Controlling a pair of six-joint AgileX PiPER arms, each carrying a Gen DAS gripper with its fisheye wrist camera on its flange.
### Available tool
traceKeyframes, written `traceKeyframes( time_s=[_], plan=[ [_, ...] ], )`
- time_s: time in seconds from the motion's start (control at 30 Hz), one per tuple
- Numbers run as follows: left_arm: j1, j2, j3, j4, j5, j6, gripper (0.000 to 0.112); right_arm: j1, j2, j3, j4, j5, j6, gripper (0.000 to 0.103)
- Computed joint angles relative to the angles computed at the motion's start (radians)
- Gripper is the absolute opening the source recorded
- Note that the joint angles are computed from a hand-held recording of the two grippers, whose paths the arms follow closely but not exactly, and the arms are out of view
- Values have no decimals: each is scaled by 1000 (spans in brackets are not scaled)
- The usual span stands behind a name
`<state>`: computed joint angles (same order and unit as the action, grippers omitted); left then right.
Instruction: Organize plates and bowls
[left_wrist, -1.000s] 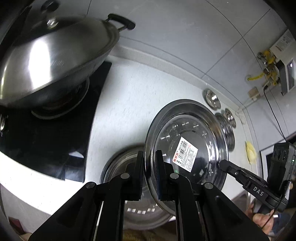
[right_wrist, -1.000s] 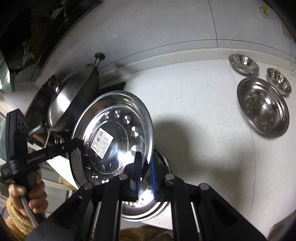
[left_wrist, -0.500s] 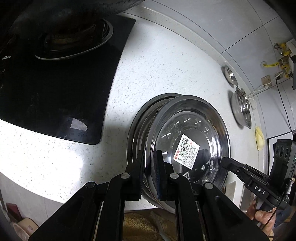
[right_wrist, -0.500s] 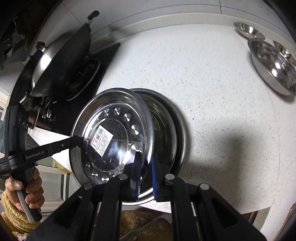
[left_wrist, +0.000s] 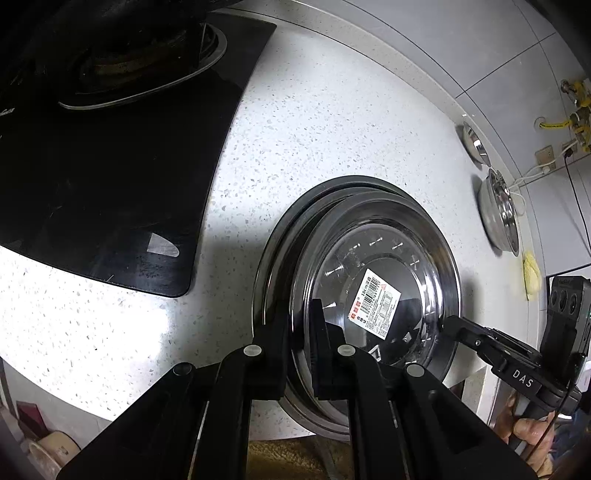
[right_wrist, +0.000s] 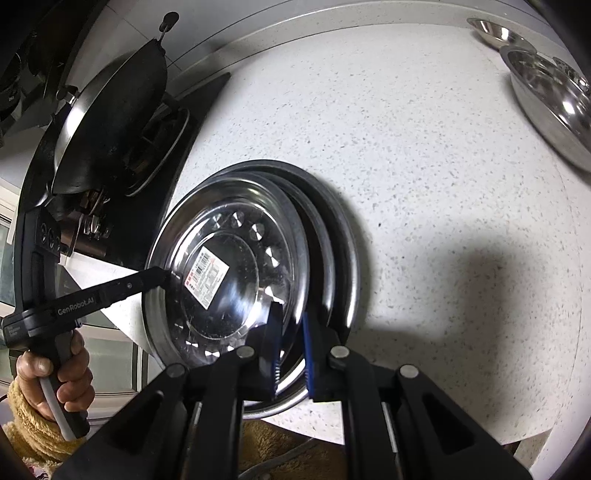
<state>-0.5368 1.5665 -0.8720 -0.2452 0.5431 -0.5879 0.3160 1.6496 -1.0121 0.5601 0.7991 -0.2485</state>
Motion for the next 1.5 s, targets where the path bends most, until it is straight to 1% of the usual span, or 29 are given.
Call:
traceKeyframes(
  time_s=[0.17, 0.47, 0.57, 0.63, 0.67, 0.73, 0.77, 0.87, 0.93, 1.1, 1.17, 1.23, 1.3, 1.43, 1.47, 1.5],
  plan=[
    [-23, -3, -6, 69, 4, -73, 7, -22, 9, -8, 22, 27, -47, 12],
    [-10, -20, 7, 31, 1, -61, 9, -46, 33, -41, 45, 76, -88, 13],
    [-3, -32, 14, 6, -5, -32, 16, -54, 35, -50, 41, 90, -99, 13],
    [1, -42, 19, -29, -18, 2, 27, -66, 36, -55, 41, 102, -110, 13],
    [-6, -52, 18, -5, -23, -20, 29, -68, 37, -59, 35, 106, -111, 13],
    [-35, -68, 6, 138, -8, -159, 50, -64, 37, -64, 21, 104, -100, 13],
    [-38, -81, 8, 180, -7, -199, 51, -60, 38, -68, 14, 102, -93, 14],
    [-17, -113, 15, 177, 2, -195, 51, -66, 33, -69, 13, 105, -101, 22],
    [-14, -130, 18, 213, 12, -226, 52, -70, 28, -71, 10, 108, -107, 23],
    [-6, -161, 27, 251, 34, -281, 59, -73, 16, -79, 6, 118, -122, 24],
    [-2, -168, 29, 250, 42, -288, 60, -80, 14, -90, 4, 127, -128, 25],
    [-14, -158, 10, 266, 55, -318, 60, -91, 8, -101, 1, 138, -137, 29],
    [-26, -154, -6, 284, 67, -344, 60, -105, -2, -117, -15, 143, -142, 34],
    [-65, -112, -91, 325, 102, -389, 61, -185, -33, -174, -39, 176, -171, 44],
    [-80, -92, -127, 339, 112, -403, 63, -206, -36, -188, -48, 181, -178, 46],
    [-92, -74, -156, 349, 117, -417, 73, -236, -39, -206, -61, 187, -187, 47]
  ],
)
